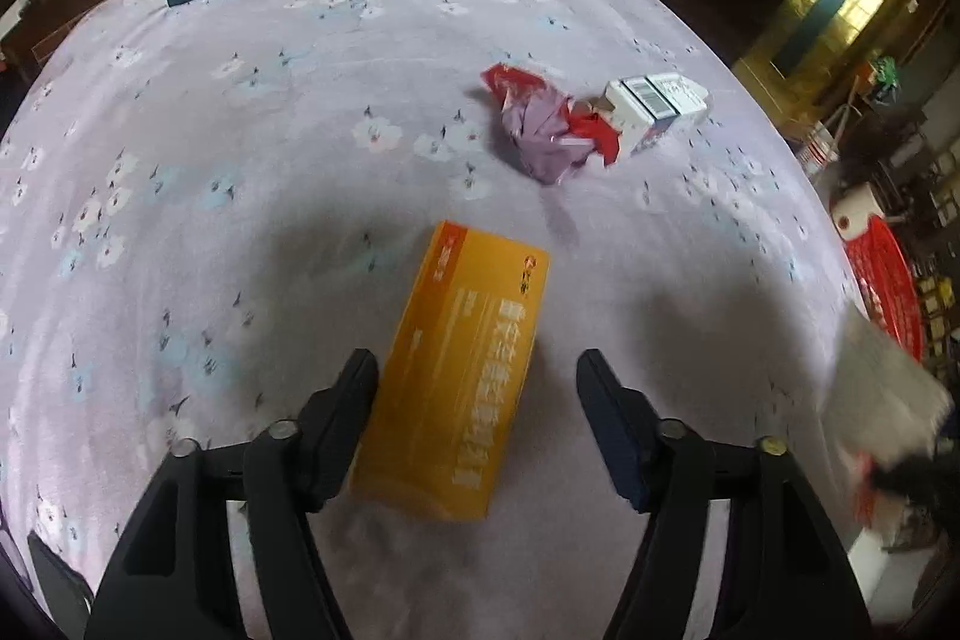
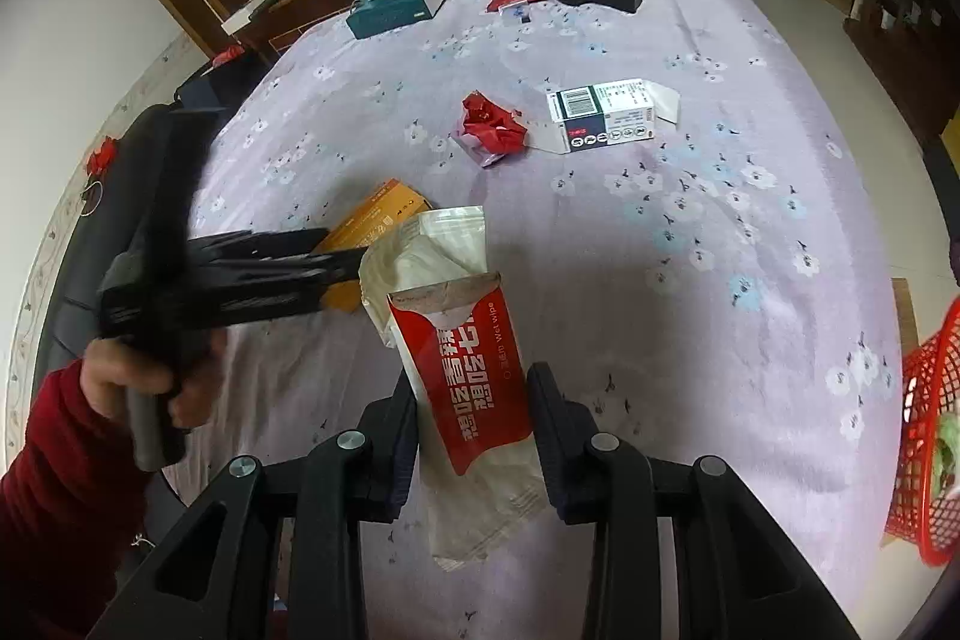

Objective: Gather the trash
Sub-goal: 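Grasp the orange medicine box with the left tool while the right tool grasps the white-red paper bag, then carry the orange box and white-red paper bag over the red wastebasket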

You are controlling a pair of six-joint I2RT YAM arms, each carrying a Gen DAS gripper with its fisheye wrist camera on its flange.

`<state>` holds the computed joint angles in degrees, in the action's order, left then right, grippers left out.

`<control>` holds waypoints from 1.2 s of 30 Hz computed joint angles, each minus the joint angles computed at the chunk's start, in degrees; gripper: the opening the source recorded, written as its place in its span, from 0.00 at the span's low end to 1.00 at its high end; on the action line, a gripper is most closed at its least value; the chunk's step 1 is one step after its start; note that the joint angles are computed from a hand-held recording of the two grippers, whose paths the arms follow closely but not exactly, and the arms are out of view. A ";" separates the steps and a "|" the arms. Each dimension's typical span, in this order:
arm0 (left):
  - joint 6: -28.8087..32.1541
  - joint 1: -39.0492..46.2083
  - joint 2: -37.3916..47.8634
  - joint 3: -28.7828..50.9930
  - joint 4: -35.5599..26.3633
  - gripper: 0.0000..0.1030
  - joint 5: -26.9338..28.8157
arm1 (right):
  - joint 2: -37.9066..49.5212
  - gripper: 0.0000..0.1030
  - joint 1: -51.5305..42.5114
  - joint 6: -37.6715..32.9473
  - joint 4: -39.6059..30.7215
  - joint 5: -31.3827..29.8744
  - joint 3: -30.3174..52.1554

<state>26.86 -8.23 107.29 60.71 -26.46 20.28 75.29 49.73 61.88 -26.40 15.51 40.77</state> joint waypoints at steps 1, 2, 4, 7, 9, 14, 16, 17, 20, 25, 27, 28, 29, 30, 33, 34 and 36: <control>-1.41 -1.00 0.00 -0.39 1.18 0.48 -1.85 | -0.64 0.36 0.83 0.91 -0.55 0.66 -0.17; -2.83 -1.80 0.28 -0.42 1.82 0.47 -3.10 | -1.38 0.36 1.62 1.81 -1.12 1.20 -0.40; -4.46 -2.09 -0.28 -1.34 3.15 0.45 -3.53 | -2.93 0.36 3.10 3.65 -2.70 2.46 -0.87; -6.19 -2.18 -3.86 -5.60 6.14 0.45 -4.39 | -5.94 0.36 5.48 6.92 -5.78 4.68 -1.77; -7.71 -1.67 -7.93 -9.38 7.19 0.45 -3.79 | -7.70 0.36 6.76 8.84 -7.83 5.99 -2.22; -12.57 -1.74 -23.43 -20.64 8.17 0.45 -2.57 | -11.61 0.36 11.50 15.47 -14.21 10.26 -2.93; -14.76 -2.93 -31.57 -25.46 7.52 0.45 -3.71 | -12.54 0.36 14.22 18.86 -18.08 12.60 -2.71; -16.20 -4.02 -35.84 -27.67 6.63 0.45 -4.59 | -13.22 0.36 15.52 20.53 -19.34 13.35 -2.91; -20.07 -7.73 -48.01 -32.36 2.60 0.45 -7.29 | -15.76 0.36 18.25 24.17 -21.45 14.28 -4.27; -25.70 -15.71 -60.47 -34.62 -3.40 0.45 -13.74 | -18.49 0.36 22.16 27.73 -25.60 16.22 -4.49; -27.30 -18.04 -61.80 -34.14 -4.54 0.45 -16.33 | -19.47 0.36 23.99 29.24 -27.73 17.57 -4.17; -28.27 -19.17 -62.55 -33.97 -5.06 0.45 -17.62 | -20.01 0.36 24.97 29.98 -28.80 18.16 -4.05; -28.83 -19.81 -62.88 -33.63 -5.53 0.45 -18.35 | -20.47 0.36 25.59 30.45 -29.28 18.40 -4.09; -30.07 -21.10 -63.51 -33.42 -5.99 0.45 -19.92 | -21.21 0.36 26.17 30.83 -29.72 18.58 -4.24; -33.19 -25.80 -65.86 -33.23 -8.00 0.45 -24.36 | -21.94 0.36 28.33 32.03 -31.08 19.20 -4.22; -34.97 -28.41 -66.48 -33.08 -8.77 0.45 -26.54 | -22.23 0.36 29.18 32.68 -31.75 19.61 -4.18; -37.65 -32.79 -67.03 -32.83 -9.56 0.45 -30.04 | -23.14 0.36 29.97 33.24 -32.62 20.07 -4.28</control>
<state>-10.79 -41.02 40.26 27.88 -36.01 -9.76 52.16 79.70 95.12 -59.02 35.59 36.50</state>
